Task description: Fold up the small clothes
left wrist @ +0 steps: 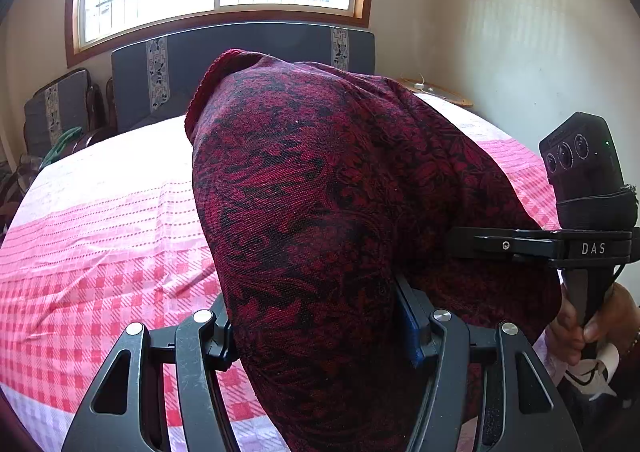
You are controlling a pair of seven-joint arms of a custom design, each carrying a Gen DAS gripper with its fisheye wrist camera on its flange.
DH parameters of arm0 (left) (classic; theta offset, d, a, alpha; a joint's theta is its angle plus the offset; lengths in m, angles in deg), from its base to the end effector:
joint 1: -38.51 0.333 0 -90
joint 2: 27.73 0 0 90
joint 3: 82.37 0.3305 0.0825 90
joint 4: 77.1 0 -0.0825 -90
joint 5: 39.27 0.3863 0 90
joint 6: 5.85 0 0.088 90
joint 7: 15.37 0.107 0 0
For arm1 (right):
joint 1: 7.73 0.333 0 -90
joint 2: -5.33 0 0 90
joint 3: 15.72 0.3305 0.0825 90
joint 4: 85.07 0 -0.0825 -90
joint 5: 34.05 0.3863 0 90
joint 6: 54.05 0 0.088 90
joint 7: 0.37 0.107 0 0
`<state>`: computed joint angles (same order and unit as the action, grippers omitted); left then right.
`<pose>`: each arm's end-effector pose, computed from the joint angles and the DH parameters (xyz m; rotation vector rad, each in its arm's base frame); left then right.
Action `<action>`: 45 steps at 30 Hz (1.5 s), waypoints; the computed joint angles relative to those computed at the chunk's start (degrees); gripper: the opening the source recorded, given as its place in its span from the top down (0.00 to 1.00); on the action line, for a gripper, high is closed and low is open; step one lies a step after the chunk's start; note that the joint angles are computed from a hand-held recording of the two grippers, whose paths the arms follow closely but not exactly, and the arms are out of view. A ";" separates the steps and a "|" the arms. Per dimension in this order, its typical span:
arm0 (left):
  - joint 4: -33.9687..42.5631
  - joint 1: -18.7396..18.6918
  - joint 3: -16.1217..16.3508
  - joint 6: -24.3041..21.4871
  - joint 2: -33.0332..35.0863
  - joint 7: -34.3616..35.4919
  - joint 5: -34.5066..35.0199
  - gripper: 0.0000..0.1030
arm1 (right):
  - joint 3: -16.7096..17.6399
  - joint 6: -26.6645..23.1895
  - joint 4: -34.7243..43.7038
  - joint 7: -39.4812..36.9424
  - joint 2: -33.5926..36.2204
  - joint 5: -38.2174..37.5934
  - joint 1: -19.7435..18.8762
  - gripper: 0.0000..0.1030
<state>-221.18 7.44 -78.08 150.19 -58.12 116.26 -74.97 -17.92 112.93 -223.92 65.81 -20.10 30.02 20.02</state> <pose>0.3916 -0.1690 0.5525 -1.1081 2.4142 -1.1451 0.4260 0.1398 0.5634 -1.3608 1.5536 -0.0348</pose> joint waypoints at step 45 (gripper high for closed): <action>-19.19 16.58 -18.73 20.90 -21.42 -31.65 24.16 0.00 | 34.67 7.71 -9.21 47.52 -19.72 -54.36 -35.11 0.09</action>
<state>-240.38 24.03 -96.81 171.08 -79.54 84.61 -50.81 16.75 120.64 -233.13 113.33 -39.82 -24.33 -15.09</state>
